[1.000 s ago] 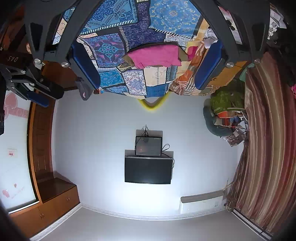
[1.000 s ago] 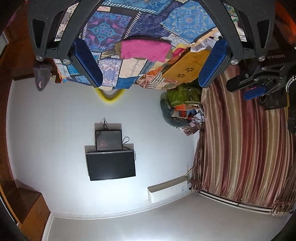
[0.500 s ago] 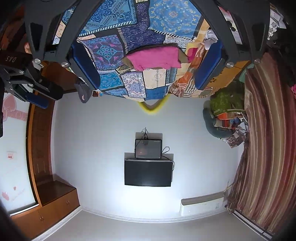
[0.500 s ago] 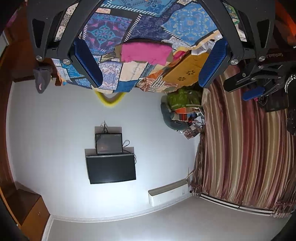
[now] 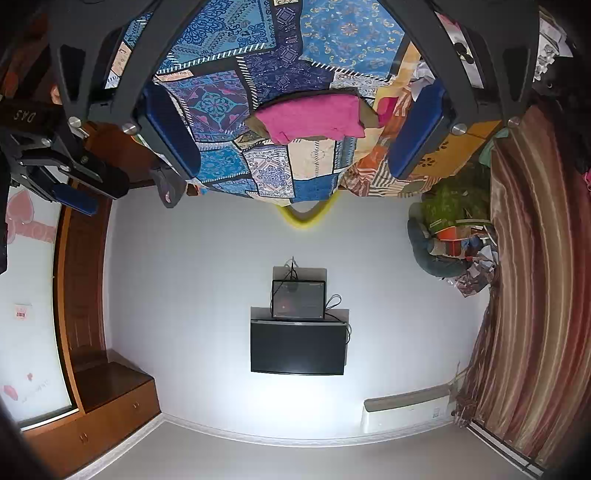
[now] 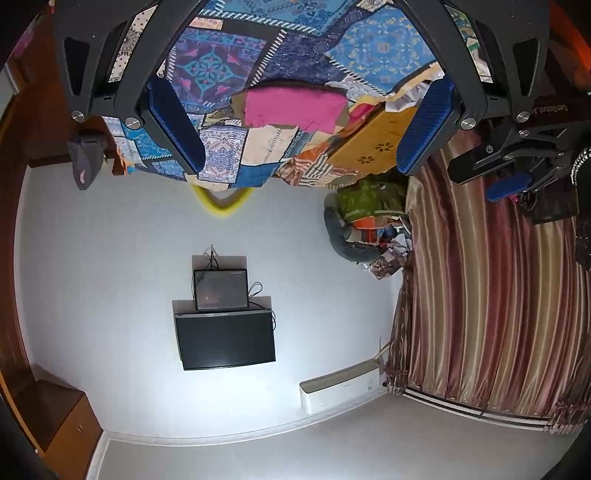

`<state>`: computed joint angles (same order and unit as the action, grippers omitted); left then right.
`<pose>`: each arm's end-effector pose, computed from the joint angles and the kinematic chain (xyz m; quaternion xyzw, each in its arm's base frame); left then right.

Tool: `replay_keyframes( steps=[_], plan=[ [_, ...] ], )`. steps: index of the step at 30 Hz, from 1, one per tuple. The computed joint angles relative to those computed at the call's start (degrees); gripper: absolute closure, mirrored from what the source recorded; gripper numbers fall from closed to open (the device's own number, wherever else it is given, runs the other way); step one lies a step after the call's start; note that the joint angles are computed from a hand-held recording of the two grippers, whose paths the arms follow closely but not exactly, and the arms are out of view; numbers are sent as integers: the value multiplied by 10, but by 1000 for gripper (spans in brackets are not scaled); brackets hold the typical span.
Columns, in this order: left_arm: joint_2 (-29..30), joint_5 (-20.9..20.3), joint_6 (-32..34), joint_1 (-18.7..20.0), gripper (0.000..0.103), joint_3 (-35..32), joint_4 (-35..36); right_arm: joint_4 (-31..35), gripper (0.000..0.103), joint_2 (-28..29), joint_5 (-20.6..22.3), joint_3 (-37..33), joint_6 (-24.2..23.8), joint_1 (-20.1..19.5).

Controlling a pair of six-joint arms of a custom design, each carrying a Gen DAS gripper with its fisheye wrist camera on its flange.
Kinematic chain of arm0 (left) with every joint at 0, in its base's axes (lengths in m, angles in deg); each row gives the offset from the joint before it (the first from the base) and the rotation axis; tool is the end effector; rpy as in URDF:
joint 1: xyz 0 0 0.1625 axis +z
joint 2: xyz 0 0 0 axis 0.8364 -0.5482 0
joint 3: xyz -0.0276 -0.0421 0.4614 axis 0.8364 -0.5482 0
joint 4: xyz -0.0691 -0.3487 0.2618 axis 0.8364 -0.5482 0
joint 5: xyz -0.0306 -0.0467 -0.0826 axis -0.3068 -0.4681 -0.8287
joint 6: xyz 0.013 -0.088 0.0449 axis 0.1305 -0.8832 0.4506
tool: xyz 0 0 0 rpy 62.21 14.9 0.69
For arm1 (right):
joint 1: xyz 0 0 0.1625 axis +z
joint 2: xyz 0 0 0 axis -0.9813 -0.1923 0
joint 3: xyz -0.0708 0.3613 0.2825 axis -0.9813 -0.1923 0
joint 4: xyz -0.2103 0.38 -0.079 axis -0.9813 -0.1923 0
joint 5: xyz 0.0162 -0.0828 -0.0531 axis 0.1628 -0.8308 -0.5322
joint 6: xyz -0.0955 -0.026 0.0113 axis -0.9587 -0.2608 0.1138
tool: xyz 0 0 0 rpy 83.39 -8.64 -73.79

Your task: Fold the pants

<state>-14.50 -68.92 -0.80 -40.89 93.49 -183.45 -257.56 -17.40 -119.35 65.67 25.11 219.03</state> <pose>-0.2632 -0.3134 0.4056 0.2653 0.7191 -0.5843 0.2666 0.5078 -0.3288 0.2307 0.3603 -0.7489 0.5339 0.1558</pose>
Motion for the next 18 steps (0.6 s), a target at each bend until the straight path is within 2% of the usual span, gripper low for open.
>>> replay_keyframes(
  steps=[5, 18],
  plan=[
    [8, 2, 13, 2, 0, 0, -19, 0, 0, 2, -1, -1, -1, 0],
    [-11, -23, -30, 13, 0, -1, 35, 0, 0, 2, -1, 0, 3, -2]
  ],
)
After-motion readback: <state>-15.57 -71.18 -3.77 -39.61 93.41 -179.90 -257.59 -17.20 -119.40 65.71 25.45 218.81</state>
